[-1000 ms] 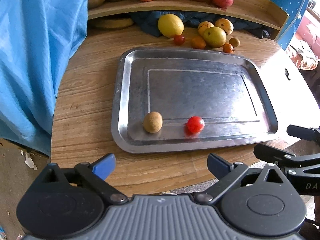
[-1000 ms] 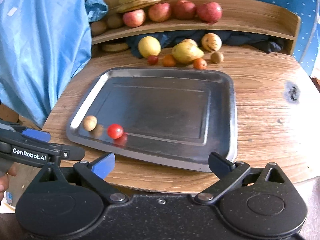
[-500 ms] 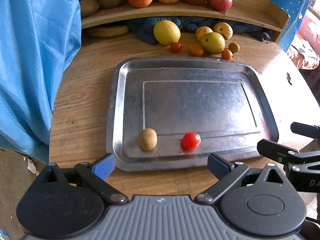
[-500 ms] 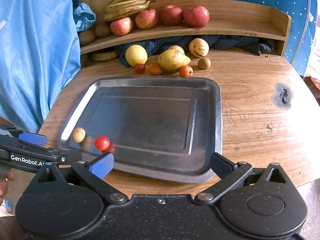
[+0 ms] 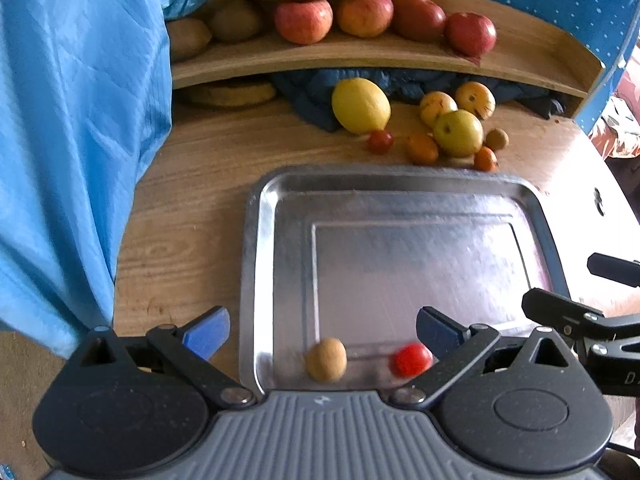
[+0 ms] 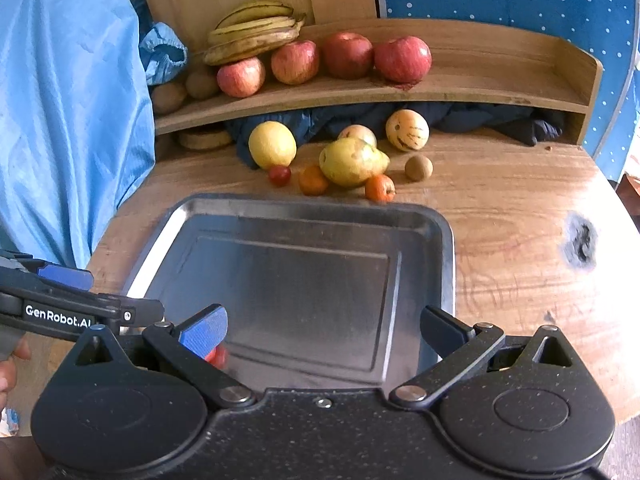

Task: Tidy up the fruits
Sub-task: 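Lift both open tools away from the tray, then reach left tool to another cherry tomato while right tool reaches to small orange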

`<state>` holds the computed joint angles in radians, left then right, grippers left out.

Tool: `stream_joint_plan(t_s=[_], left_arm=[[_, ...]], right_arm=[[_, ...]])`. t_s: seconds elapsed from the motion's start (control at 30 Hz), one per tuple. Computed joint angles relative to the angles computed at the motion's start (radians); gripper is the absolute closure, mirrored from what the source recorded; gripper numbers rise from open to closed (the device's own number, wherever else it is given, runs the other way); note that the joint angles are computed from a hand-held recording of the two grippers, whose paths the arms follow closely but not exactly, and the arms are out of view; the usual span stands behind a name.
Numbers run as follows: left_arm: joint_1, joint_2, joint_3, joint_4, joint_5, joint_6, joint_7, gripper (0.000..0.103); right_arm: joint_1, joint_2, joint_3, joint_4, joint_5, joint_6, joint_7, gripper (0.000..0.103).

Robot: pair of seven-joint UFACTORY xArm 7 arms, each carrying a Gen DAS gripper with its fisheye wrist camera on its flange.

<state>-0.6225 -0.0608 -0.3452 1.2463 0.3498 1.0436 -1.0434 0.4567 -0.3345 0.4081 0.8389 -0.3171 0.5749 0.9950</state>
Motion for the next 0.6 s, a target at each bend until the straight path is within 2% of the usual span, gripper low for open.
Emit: stream_joint_plan(t_s=[0.43,0.6], left_arm=[[0.044,0.077,0.057,0.055,-0.014,-0.064,0.100,0.001],[0.057,0.116,0.081,0.089,-0.026,-0.100,0.129,0.001]], right_arm=[[-0.011,0.142,-0.031,0.105,-0.081,-0.014,0.036,0.001],[-0.004,0.191,-0.047,0.140,-0.135,-0.030,0.087,0.001]])
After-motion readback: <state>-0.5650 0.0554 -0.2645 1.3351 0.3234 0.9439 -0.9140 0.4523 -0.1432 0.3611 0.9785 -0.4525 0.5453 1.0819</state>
